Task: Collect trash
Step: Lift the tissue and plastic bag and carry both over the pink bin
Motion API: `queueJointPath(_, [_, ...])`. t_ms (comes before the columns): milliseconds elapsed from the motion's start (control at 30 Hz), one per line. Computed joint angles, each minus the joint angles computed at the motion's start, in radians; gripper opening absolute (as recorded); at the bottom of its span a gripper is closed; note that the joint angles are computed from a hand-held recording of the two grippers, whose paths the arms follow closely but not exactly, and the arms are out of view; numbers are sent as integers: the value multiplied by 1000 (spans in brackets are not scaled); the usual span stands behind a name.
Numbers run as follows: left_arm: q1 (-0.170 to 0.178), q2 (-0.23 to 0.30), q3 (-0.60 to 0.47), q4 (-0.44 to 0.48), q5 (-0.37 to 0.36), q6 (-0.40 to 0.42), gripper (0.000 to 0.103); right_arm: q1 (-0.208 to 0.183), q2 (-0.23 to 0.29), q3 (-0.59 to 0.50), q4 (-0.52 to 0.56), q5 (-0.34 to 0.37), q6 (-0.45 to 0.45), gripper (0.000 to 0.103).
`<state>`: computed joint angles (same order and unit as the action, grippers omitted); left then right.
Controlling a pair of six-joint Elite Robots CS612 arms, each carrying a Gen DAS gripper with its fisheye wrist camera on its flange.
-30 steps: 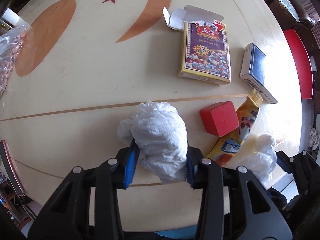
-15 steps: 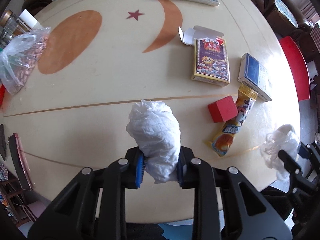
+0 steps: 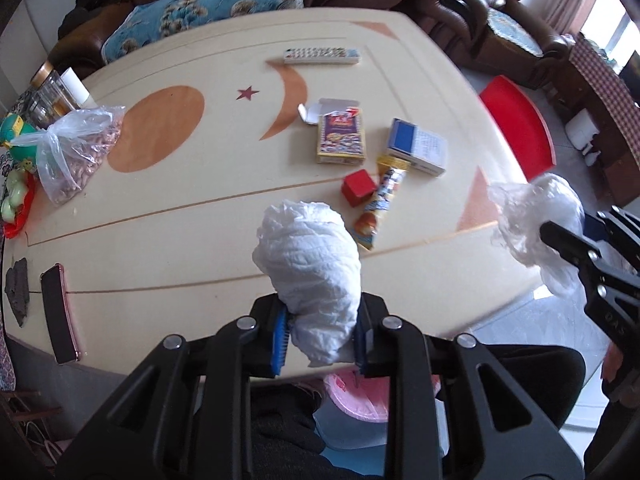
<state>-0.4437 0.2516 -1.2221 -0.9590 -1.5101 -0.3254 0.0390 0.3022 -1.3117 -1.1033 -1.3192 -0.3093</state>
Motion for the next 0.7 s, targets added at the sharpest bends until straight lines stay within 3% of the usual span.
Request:
queueJointPath(300, [-50, 39, -162, 45, 36, 23, 25, -8, 20, -135, 79, 24, -10, 29])
queueJointPath(700, [-105, 97, -295, 91, 64, 28, 26, -21, 56, -272, 192, 37, -9, 29])
